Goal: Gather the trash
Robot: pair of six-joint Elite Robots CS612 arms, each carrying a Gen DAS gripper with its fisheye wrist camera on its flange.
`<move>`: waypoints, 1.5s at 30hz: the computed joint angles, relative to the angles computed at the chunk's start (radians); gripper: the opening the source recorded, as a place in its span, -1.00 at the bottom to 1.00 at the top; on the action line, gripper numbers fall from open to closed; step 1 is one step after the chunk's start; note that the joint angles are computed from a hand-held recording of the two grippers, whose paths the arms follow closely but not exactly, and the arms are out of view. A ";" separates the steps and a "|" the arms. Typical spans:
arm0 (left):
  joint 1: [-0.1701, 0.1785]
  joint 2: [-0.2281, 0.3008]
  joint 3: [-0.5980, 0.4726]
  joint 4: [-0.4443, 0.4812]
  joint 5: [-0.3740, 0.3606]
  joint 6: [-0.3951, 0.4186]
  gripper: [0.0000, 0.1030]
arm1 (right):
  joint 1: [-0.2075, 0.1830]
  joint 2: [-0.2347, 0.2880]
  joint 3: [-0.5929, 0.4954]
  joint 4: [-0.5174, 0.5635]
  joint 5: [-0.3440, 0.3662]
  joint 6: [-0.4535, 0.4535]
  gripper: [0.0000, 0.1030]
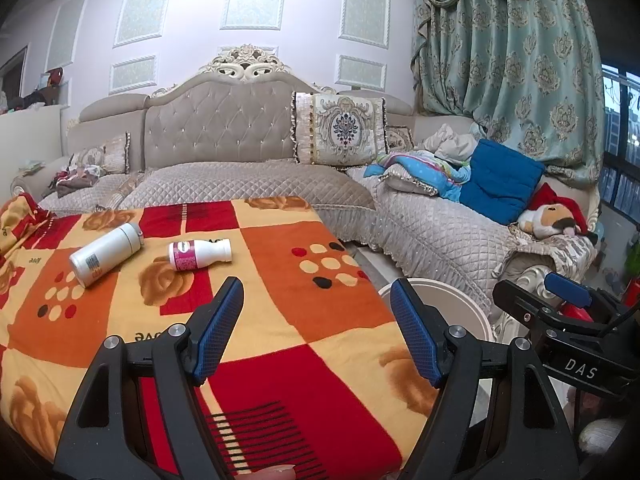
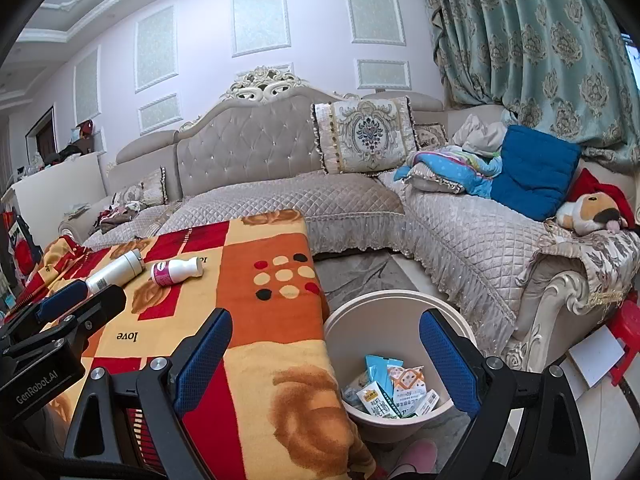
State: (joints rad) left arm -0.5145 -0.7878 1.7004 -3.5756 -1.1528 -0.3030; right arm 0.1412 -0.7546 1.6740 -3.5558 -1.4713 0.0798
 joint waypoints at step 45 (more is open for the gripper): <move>0.001 0.009 0.010 0.020 -0.035 -0.049 0.46 | 0.005 0.007 -0.011 0.042 -0.003 -0.026 0.83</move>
State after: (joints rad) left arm -0.5136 -0.7789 1.7102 -3.5558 -1.1883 -0.3516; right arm 0.1465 -0.7477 1.6634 -3.5134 -1.4739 0.0540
